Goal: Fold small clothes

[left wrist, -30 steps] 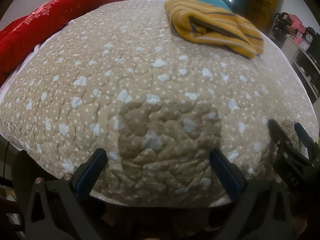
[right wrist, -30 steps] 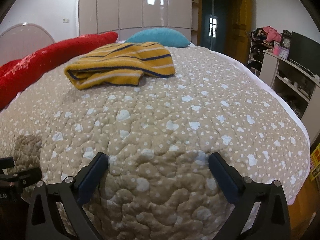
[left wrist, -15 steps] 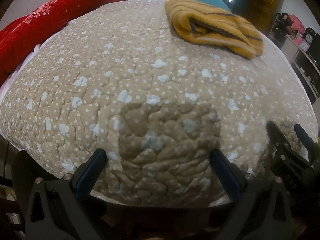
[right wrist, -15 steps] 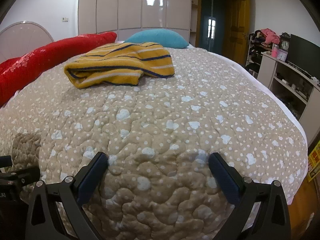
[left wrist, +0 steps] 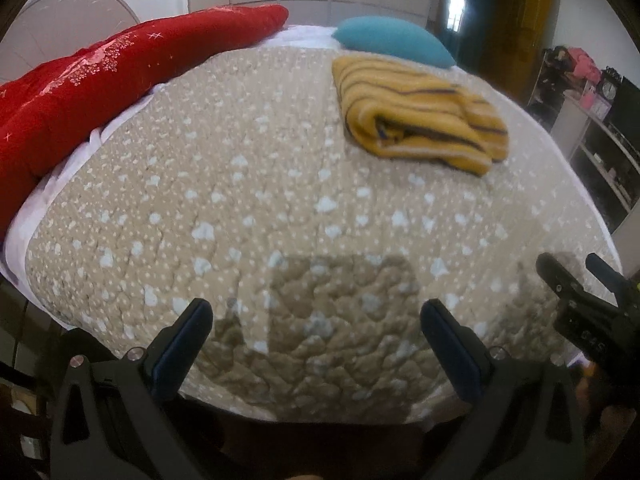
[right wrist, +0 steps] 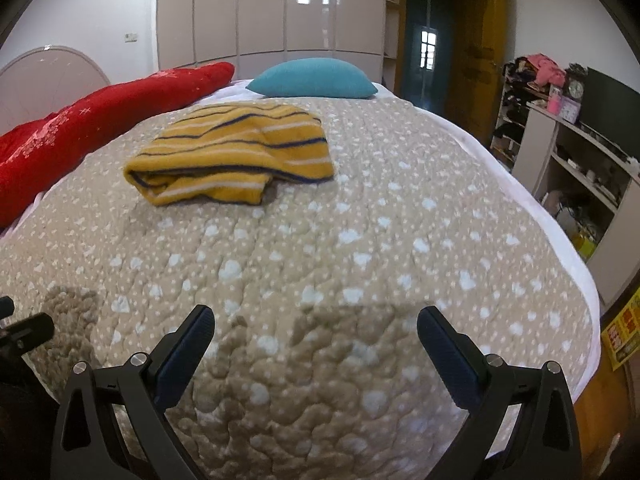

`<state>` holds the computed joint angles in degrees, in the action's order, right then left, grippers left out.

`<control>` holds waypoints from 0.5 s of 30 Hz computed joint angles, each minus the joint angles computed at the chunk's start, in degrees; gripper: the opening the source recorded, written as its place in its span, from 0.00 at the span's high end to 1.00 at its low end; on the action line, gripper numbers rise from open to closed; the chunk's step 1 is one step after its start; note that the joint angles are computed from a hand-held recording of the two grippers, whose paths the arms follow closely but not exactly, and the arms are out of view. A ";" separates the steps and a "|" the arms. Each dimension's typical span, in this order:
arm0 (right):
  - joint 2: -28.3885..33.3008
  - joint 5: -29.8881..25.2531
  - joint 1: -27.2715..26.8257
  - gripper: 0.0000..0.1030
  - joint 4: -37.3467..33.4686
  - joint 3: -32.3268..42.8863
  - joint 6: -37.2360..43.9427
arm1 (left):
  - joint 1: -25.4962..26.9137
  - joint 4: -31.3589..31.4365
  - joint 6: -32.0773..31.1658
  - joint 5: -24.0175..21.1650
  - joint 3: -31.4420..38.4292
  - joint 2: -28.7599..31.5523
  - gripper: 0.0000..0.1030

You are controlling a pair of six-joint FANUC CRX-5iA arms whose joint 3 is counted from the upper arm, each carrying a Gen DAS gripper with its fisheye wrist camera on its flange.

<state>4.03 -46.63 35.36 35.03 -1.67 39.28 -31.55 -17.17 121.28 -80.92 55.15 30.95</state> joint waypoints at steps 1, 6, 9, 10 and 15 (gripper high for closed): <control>0.29 -0.20 -0.13 0.00 -0.69 0.88 1.26 | 0.01 -0.05 0.08 -0.03 0.14 0.00 0.00; 1.33 -0.15 -0.03 0.00 -0.76 3.43 3.59 | 0.11 -1.51 0.15 -1.46 2.01 0.72 0.00; 2.13 -0.40 0.22 0.00 -1.51 4.98 5.16 | 0.31 -2.71 -1.08 -2.55 3.88 1.73 0.00; 2.57 -0.49 0.30 0.00 -1.71 5.71 5.89 | 0.53 -2.85 -1.42 -2.96 4.63 2.18 0.00; 4.00 -0.44 0.58 0.00 -1.43 7.64 7.54 | 1.00 -4.43 -3.83 -4.33 8.45 4.36 0.00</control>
<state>8.03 -47.08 35.94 33.60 5.97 46.81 -30.55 -21.61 117.45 -85.25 63.60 35.31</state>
